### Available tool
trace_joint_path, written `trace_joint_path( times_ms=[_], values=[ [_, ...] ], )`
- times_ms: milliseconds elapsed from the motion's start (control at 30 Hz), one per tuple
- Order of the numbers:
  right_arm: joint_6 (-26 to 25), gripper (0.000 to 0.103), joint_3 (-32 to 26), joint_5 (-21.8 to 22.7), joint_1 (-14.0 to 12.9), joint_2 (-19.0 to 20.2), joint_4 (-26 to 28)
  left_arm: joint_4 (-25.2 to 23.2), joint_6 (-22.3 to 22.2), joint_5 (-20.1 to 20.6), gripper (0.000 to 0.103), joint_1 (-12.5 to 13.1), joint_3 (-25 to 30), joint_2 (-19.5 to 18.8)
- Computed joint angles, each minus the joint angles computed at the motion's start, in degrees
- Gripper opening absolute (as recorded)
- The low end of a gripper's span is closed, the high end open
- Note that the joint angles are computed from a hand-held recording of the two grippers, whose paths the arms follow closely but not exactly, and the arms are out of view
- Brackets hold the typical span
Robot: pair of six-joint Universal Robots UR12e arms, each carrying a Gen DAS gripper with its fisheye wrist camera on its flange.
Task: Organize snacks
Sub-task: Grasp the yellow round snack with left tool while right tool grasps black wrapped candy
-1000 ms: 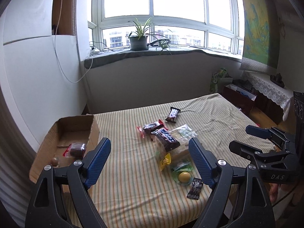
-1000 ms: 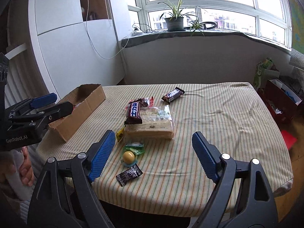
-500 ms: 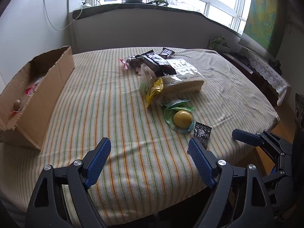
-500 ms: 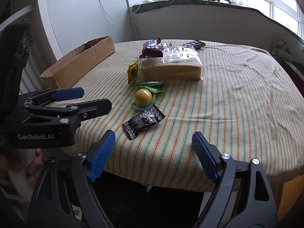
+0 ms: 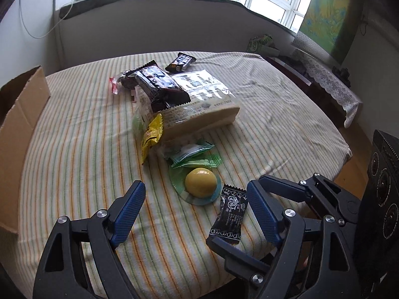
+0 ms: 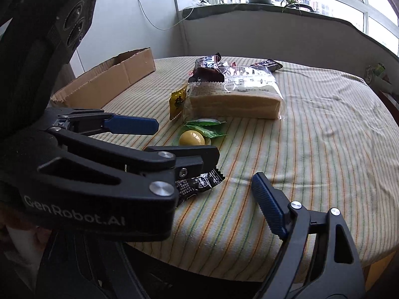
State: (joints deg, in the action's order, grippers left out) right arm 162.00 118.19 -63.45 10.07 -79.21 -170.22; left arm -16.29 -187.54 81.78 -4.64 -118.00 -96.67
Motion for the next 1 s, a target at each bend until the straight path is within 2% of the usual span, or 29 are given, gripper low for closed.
trace_joint_path(
  times_ms=[33,67,100,133,200,233,333,467,700,900,967,1000],
  values=[
    [-0.4,0.067,0.0,-0.7,0.1,0.2,-0.6,-0.1,0.3,-0.3,0.081,0.0,0.3,-0.4],
    [-0.9,0.055,0.0,-1.4,0.2,0.3,-1.4,-0.3,0.6,-0.6,0.071,0.0,0.5,-0.8],
    [-1.3,0.039,0.0,-2.3,0.4,0.4,-2.0,-0.6,1.0,-1.0,0.061,0.0,0.7,-1.1],
    [-1.8,0.037,0.0,-2.7,0.5,0.4,-2.1,-0.7,1.5,-0.5,0.049,-0.2,0.9,-1.3],
    [-3.1,0.033,0.1,-2.9,0.5,0.4,-2.5,0.6,2.8,0.2,0.045,-0.4,0.7,-1.5],
    [-3.9,0.033,0.2,-3.3,0.7,0.4,-2.8,0.4,2.8,-0.6,0.039,0.0,0.7,-1.4],
    [-5.1,0.032,0.2,-4.1,0.9,0.3,-3.1,0.6,2.7,-2.4,0.038,0.9,0.5,-1.2],
    [-4.7,0.032,0.5,-3.8,0.5,0.2,-3.5,1.2,3.4,-2.6,0.033,1.1,0.1,-0.8],
    [-3.5,0.028,0.3,-4.5,0.2,0.3,-4.6,1.5,3.2,-2.5,0.033,1.5,-0.6,-0.2],
    [-2.5,0.028,-0.3,-5.2,-0.1,0.4,-3.3,1.5,2.7,-2.2,0.033,2.2,-1.2,0.4],
    [-1.2,0.033,0.2,-6.0,-0.3,0.2,-4.2,1.5,2.5,-2.2,0.033,2.3,-1.2,0.4],
    [-0.6,0.043,0.4,-7.3,-0.2,0.2,-4.8,1.6,2.3,-2.2,0.033,2.3,-1.3,0.4]
  ],
)
